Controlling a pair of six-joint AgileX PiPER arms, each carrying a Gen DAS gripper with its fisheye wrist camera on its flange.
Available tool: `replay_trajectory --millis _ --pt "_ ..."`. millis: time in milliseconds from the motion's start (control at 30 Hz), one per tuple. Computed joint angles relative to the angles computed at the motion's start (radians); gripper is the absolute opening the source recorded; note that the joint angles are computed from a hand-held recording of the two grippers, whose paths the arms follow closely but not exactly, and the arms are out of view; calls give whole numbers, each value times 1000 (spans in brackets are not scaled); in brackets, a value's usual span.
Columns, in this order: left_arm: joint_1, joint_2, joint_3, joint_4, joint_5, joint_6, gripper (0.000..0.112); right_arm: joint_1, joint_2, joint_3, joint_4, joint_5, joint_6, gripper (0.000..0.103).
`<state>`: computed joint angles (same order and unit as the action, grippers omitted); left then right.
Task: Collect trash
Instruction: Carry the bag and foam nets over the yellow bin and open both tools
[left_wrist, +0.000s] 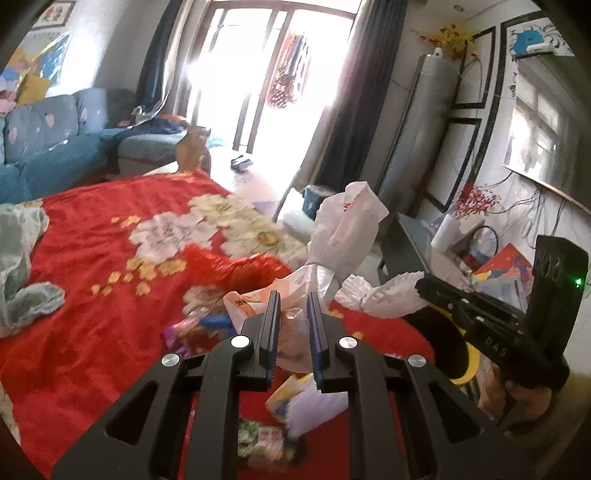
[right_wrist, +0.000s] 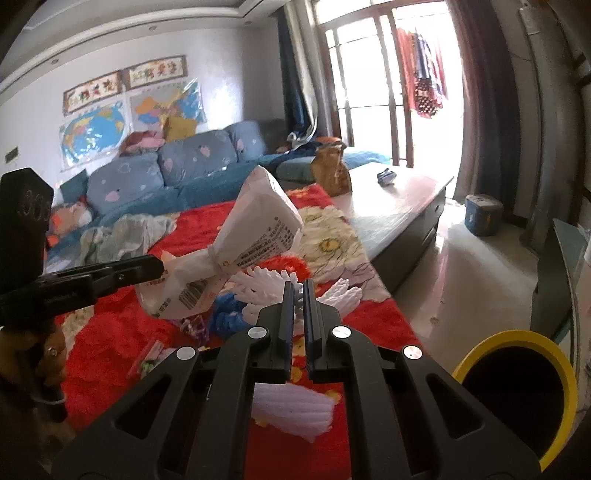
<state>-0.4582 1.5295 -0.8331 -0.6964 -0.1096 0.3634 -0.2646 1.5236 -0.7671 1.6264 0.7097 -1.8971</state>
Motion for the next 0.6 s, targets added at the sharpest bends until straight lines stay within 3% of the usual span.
replay_trajectory --millis 200,600 --pt "-52 24 -67 -188 5 193 14 -72 -10 -14 17 12 6 2" --pt "-150 133 -197 -413 26 413 14 -218 29 -61 25 -6 59 2"
